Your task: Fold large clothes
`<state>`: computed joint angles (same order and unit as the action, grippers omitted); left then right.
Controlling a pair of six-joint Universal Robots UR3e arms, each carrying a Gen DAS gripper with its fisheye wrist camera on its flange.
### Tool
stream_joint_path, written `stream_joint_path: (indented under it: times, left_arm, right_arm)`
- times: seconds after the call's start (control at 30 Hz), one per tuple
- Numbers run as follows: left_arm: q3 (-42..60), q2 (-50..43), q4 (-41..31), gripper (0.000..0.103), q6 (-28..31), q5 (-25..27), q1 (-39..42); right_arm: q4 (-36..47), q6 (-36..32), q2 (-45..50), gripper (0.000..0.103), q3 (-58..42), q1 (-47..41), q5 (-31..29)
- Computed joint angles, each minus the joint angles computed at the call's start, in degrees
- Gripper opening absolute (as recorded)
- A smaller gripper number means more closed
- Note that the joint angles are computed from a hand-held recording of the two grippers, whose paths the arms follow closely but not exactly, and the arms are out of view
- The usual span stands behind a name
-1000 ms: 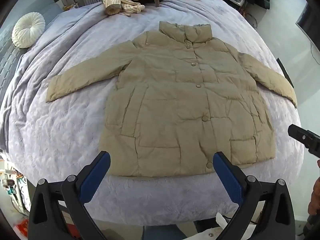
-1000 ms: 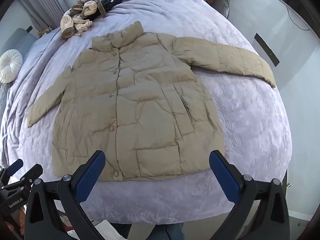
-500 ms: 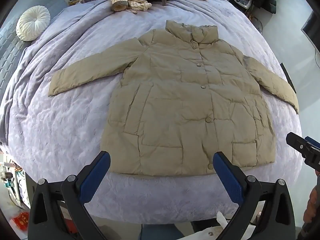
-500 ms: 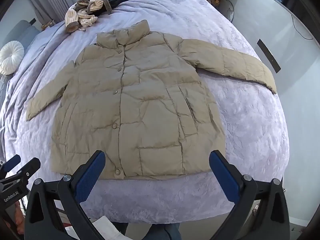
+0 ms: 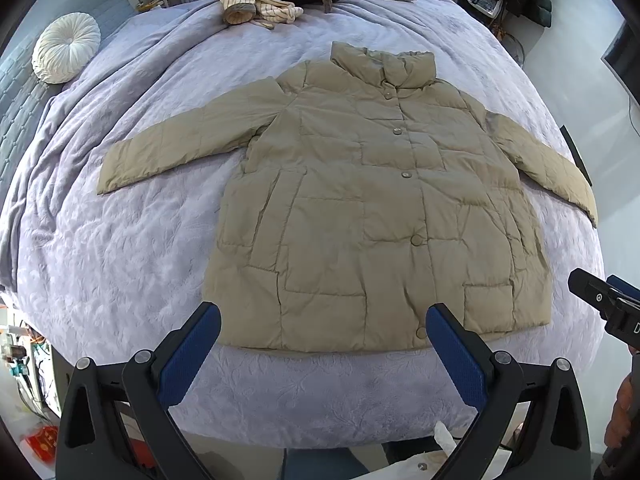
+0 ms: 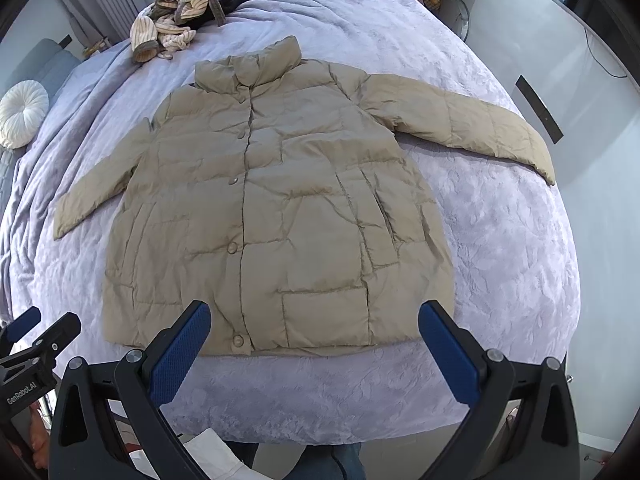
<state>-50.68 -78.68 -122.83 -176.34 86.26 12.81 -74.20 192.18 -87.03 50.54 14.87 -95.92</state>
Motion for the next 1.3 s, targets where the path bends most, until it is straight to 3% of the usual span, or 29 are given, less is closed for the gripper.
stream_joint_path:
  times: [1.3]
  left_arm:
    - [1.70, -0.43, -1.27, 0.103, 0.69, 0.23, 0.30]
  right_arm:
    - [0.90, 0.45, 0.64, 0.103, -1.36, 0.70, -0.25]
